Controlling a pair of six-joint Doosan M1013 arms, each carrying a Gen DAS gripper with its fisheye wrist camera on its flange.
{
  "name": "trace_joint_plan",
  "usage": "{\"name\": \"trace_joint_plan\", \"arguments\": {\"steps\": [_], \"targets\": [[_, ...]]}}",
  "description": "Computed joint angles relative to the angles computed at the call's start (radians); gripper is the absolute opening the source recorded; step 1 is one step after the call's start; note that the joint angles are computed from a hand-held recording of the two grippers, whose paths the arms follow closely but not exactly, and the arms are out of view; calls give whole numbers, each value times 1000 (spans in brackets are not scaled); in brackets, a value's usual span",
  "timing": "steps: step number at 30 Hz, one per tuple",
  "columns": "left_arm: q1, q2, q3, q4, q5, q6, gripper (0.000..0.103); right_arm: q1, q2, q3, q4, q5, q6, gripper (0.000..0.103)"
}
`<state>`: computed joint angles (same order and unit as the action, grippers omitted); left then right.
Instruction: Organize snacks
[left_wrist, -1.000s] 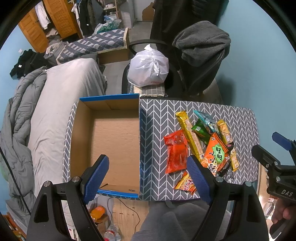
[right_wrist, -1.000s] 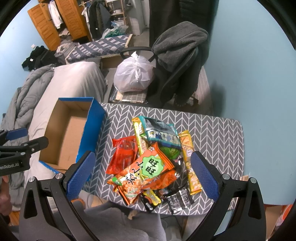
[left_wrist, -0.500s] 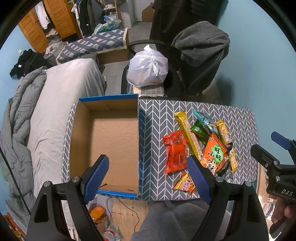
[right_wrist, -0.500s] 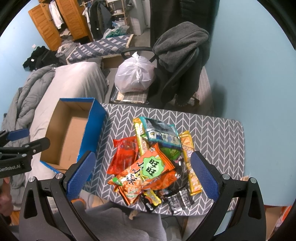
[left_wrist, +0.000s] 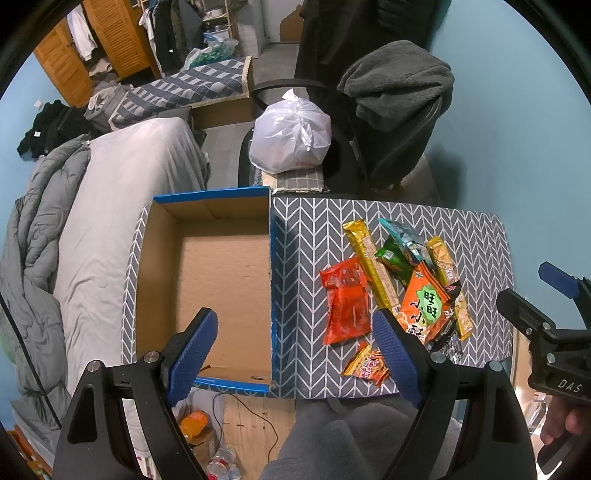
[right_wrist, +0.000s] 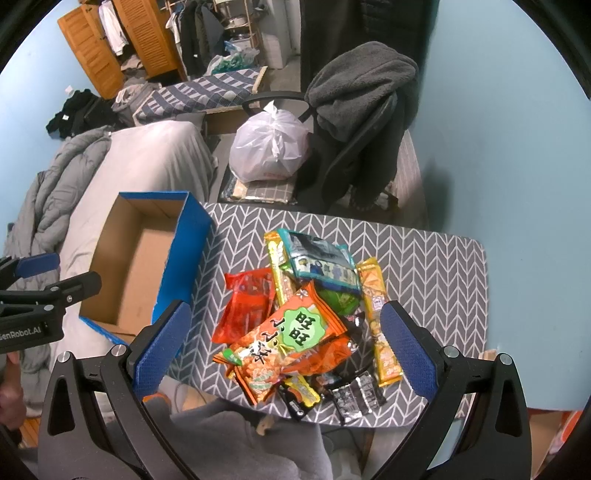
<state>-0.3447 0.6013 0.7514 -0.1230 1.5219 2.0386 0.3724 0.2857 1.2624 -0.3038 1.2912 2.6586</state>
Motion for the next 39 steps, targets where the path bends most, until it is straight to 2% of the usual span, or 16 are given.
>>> {"name": "trace_joint_plan", "arguments": {"steps": [3,9,13,25,33,39], "targets": [[-3,-4,9,2,-4,2,87,0,-2,3,4,-3,-2,101],[-11,-7,20,-5,4,10,87,-13,-41,64,46,-60,11,101],[-23,-11,34,-5,9,27,87,-24,-62,96,36,-36,30,101],[-77,-21,83,-15,28,113,87,-62,-151,231,45,-29,70,101],[-119,-34,149,-2,37,155,87,-90,-189,311,76,-67,59,101],[-148,-45,206,32,27,191,87,-111,-199,373,125,-126,16,101]]}}
